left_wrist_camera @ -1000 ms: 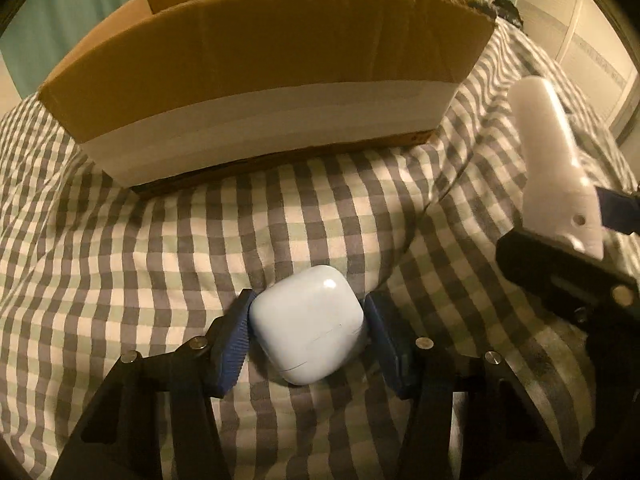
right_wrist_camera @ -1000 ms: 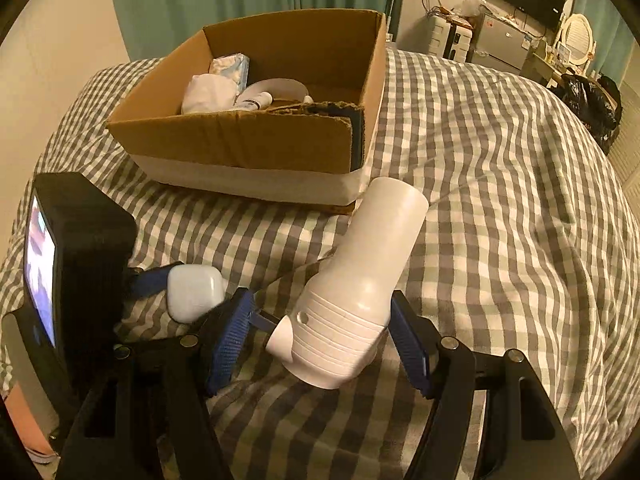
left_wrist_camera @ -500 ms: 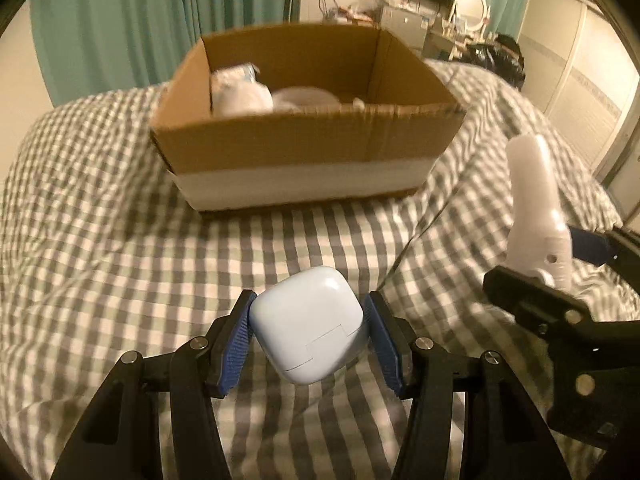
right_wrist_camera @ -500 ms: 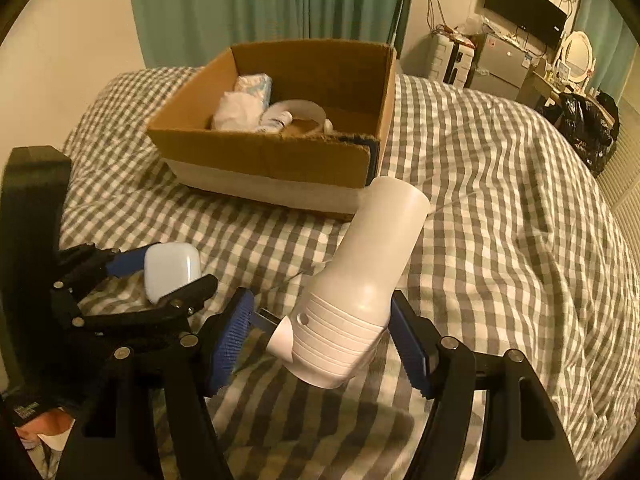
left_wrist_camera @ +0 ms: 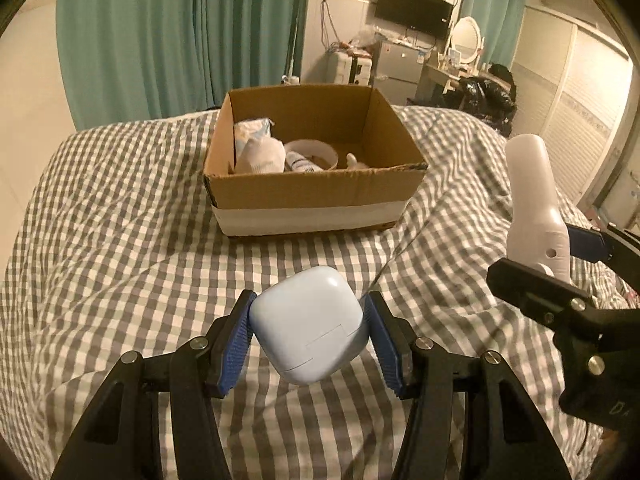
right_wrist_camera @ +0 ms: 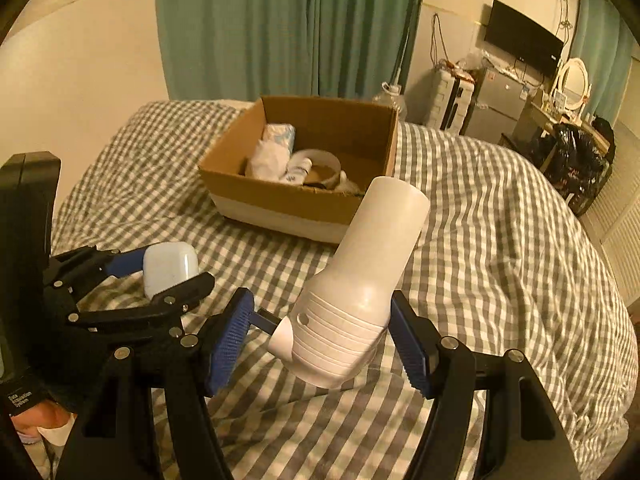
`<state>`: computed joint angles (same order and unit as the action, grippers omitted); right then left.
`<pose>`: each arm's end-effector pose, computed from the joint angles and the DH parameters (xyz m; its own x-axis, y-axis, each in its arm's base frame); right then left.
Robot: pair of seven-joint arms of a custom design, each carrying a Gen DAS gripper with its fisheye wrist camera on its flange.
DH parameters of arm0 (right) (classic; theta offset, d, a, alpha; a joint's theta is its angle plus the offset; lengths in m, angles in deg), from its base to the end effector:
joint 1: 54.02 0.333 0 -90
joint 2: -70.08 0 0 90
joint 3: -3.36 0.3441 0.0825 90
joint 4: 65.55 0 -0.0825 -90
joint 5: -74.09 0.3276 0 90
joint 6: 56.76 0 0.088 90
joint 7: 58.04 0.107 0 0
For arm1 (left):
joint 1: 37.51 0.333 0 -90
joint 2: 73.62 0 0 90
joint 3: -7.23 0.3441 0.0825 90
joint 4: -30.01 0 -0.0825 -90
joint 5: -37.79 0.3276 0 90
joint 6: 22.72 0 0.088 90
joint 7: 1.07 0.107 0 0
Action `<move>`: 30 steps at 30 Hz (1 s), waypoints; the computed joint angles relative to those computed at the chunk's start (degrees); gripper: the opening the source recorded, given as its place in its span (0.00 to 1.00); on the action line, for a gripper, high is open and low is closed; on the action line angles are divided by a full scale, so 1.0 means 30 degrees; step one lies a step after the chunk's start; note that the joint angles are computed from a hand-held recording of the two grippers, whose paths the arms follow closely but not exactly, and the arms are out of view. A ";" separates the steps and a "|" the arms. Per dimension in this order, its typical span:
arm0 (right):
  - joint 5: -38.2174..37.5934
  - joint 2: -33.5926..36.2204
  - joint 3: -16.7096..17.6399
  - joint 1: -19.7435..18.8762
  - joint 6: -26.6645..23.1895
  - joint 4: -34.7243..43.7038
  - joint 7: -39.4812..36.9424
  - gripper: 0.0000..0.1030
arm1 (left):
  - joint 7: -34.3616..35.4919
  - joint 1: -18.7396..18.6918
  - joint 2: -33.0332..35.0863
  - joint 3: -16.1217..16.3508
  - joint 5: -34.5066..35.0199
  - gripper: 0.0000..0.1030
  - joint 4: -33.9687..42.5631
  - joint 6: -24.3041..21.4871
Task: Organize objects
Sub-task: 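Carry the earbud case into the box with the left tool while the right tool carries the hair dryer in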
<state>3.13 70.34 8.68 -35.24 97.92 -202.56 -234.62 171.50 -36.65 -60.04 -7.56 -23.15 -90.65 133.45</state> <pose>0.4125 0.2195 0.4009 -0.1593 -0.9844 0.0752 -0.7590 0.0734 -0.6469 0.5540 -0.0956 0.4007 -0.7009 -0.7073 0.0922 -0.5792 0.4889 -0.6524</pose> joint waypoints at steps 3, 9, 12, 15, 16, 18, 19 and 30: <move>0.0002 -0.0471 0.0192 0.0145 -0.0283 -0.0067 -0.0002 0.65 | 0.0481 0.0194 -0.0461 0.0041 -0.0557 0.55 -0.0019 -0.0224; 0.0127 -0.0953 0.0375 0.0040 -0.0520 0.0249 -0.0678 0.65 | 0.0236 0.0054 -0.0717 0.0409 -0.0651 0.55 0.0762 -0.0858; 0.0077 -0.0917 0.0344 -0.0115 -0.0449 0.0671 -0.1029 0.65 | 0.0148 -0.0040 -0.0615 0.0425 -0.0697 0.55 0.1397 -0.0824; 0.0049 -0.0781 0.0281 -0.0242 -0.0576 0.1261 -0.1593 0.65 | 0.0193 -0.0063 -0.0469 0.0390 -0.0776 0.55 0.1969 -0.0698; -0.0019 -0.0726 0.0216 -0.0310 -0.0445 0.1432 -0.1731 0.65 | 0.0061 -0.0055 -0.0379 0.0394 -0.0678 0.55 0.2223 -0.0788; -0.0010 -0.0553 0.0065 -0.0462 -0.0123 0.1812 -0.2106 0.65 | -0.0234 -0.0054 -0.0084 0.0353 -0.0493 0.55 0.2872 -0.0840; -0.0030 -0.0411 -0.0056 -0.0577 0.0184 0.2071 -0.2302 0.65 | -0.0402 -0.0072 0.0113 0.0312 -0.0342 0.55 0.3246 -0.0798; 0.1549 0.1977 -0.1613 -0.1526 0.3126 0.5175 -0.5437 0.65 | -0.4842 -0.0631 0.3761 -0.0597 0.4598 0.55 0.8273 -0.0277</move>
<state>7.77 76.27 3.84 -39.82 107.29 -187.03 -250.93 156.97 -38.55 -48.75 -9.35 -9.36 -65.83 132.62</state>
